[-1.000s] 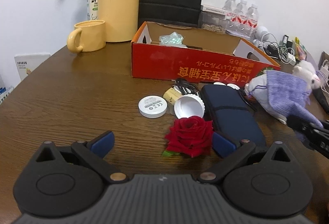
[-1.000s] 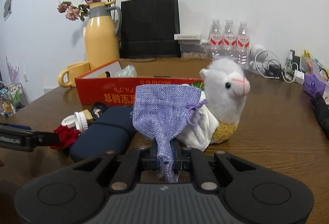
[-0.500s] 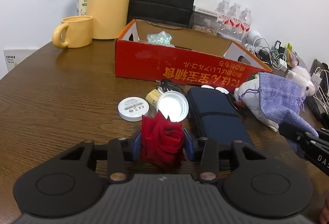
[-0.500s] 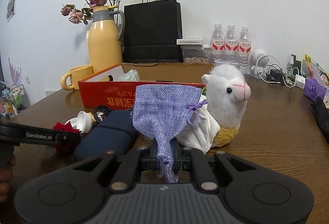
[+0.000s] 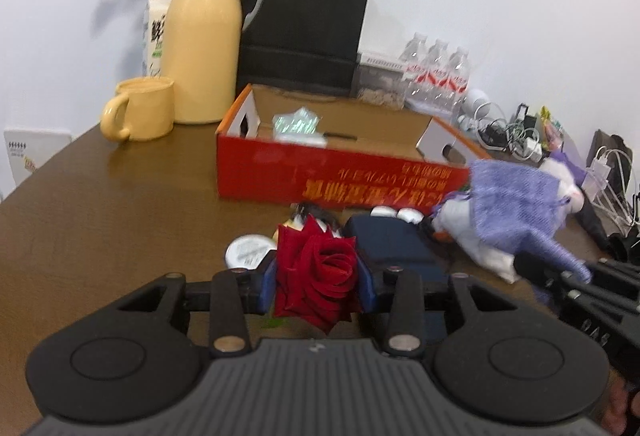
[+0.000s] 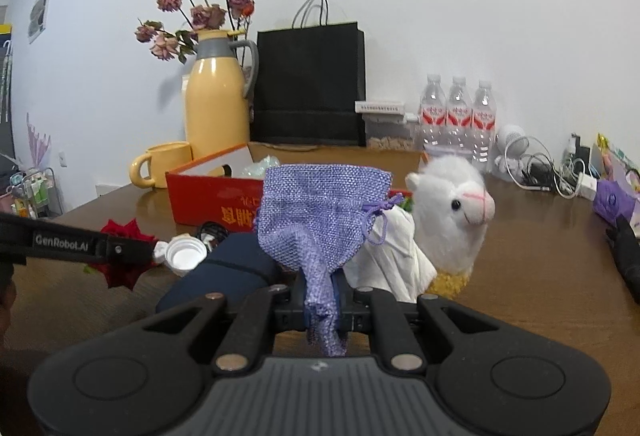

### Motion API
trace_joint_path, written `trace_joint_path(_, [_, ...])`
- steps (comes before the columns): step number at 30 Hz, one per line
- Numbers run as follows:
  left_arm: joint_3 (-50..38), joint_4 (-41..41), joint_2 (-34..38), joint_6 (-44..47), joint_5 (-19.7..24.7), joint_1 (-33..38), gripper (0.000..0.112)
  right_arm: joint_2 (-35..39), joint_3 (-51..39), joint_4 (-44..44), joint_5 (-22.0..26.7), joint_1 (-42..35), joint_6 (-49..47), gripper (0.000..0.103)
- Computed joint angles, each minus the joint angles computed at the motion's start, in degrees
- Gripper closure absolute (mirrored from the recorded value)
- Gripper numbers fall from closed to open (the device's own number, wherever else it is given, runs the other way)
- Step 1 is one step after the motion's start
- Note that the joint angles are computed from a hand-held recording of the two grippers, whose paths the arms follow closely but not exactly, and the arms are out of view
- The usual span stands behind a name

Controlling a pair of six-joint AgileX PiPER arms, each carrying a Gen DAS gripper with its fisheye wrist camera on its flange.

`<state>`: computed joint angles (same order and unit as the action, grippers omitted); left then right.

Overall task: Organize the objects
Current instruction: 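Grasp the red rose with the left gripper and lift it toward the box, then drop the rose and purple pouch into the cardboard box, opening both grippers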

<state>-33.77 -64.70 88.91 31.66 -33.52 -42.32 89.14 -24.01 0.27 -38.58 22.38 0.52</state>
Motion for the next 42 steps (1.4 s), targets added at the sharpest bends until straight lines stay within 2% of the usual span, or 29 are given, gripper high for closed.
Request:
trace_joint_path(7, [-6.0,4.5,1.3,1.1,0.2,2.5,0.072,1.1,-5.7,0.0,1.0,1.1,0.0,0.094])
trace_joint_path(11, [-12.2,6.6,3.8,3.1,1.0,4.5,0.072,3.1,-12.8,1.7,3.7,1.3,-1.1,0.094])
trace_joint_path(14, [-18.1,6.2,6.4,5.9,3.6,6.7,0.072,5.9,-19.0,2.9,5.8,1.2,-1.7,0.094])
trace_joint_path(16, [-21.8,5.9,8.4,7.3,4.4,7.8,0.072,8.5,-23.7,6.0,7.4,1.6,-4.5,0.094])
trace_joint_path(22, [-34.9,0.8,16.2,13.4,6.4,10.1,0.072,18.5,-40.8,27.2,15.0,3.1,-20.7,0.094])
trace_joint_path(29, [-49.5,-12.7,26.5,26.8,8.0,12.2,0.072,29.1,-56.3,48.4,20.1,1.8,-38.7,0.094])
trace_joint_path(34, [-53.5,-22.7,30.5,37.7,9.3,13.4,0.072,32.1,-59.0,54.3,22.2,0.9,-45.4,0.094])
trace_joint_path(42, [-53.4,-24.3,31.0,40.5,9.6,13.3,0.072,32.7,-59.4,57.6,23.4,0.8,-49.6,0.093])
